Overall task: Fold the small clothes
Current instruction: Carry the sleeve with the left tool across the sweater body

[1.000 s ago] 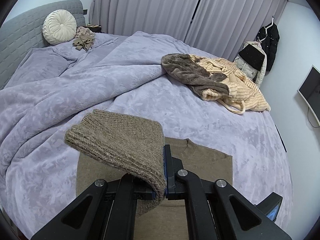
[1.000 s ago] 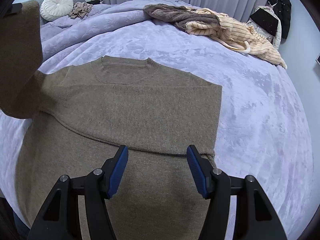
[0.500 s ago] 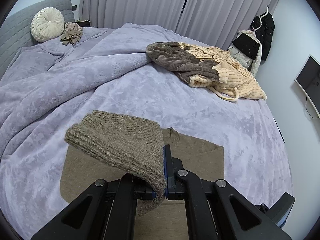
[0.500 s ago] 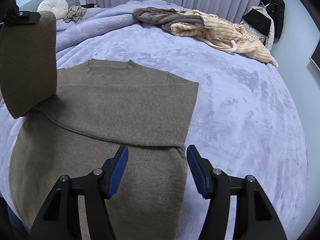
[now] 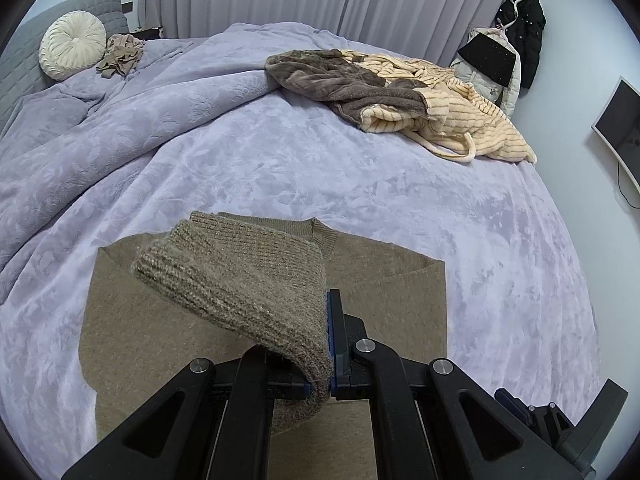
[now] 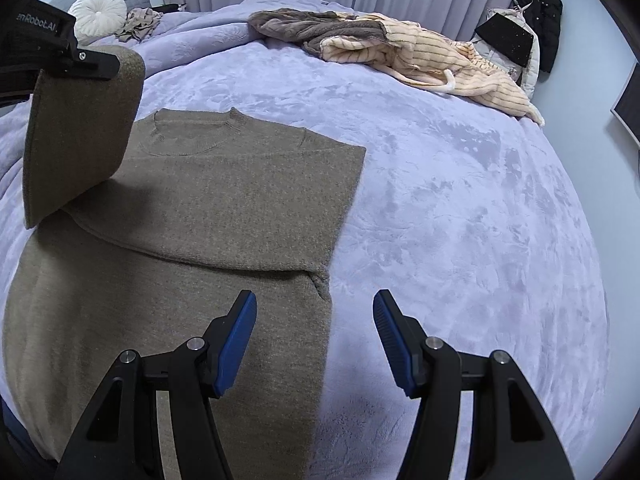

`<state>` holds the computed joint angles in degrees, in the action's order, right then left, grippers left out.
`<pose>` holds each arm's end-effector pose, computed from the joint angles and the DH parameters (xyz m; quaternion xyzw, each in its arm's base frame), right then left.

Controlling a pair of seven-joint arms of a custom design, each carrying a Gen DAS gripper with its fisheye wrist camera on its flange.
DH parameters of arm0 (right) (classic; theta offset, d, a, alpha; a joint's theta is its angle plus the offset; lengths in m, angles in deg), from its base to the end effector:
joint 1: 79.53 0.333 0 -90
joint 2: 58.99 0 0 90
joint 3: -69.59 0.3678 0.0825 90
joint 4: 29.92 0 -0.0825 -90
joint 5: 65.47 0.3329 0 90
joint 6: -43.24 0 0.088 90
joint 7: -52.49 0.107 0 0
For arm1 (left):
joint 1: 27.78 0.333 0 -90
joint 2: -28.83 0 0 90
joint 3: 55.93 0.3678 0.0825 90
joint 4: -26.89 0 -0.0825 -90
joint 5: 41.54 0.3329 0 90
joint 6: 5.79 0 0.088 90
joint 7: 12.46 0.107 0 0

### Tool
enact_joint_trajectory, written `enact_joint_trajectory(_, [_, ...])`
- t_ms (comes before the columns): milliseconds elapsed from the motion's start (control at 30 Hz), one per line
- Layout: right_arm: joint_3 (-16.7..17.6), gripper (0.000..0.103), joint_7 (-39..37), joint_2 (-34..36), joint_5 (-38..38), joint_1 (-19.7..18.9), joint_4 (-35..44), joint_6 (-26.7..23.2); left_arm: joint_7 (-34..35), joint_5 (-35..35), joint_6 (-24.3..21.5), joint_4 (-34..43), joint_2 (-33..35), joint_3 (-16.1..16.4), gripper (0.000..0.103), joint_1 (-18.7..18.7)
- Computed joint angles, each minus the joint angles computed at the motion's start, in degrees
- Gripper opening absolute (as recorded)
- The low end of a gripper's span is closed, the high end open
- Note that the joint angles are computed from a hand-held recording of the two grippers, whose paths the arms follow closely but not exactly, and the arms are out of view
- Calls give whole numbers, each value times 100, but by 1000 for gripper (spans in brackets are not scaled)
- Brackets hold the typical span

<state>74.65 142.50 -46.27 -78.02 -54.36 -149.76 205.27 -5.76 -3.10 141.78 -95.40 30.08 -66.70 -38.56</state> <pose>0.5068 0.3038 0.4591 -0.8780 0.4026 -0.1699 0.1954 0.4944 -0.2057 0.5190 -0.8388 0.4530 -0.2251 0.2013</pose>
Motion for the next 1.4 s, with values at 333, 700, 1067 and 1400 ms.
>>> enact_joint_trajectory(333, [144, 65, -429, 123, 651, -253, -5, -41, -618, 502, 4, 487, 751, 122, 6, -329])
enact_joint_trajectory(700, [79, 65, -575, 253, 900, -396, 13, -56, -641, 586, -100, 1035, 1444, 433, 6, -703])
enact_joint_trajectory(1067, [143, 65, -830, 327, 1242, -542, 60, -23, -119, 118, 37, 1405, 1928, 557, 6, -857])
enact_joint_trajectory(1400, [126, 65, -924, 357, 1412, -623, 56, -50, 473, -674, 479, 1358, 2185, 611, 6, -827])
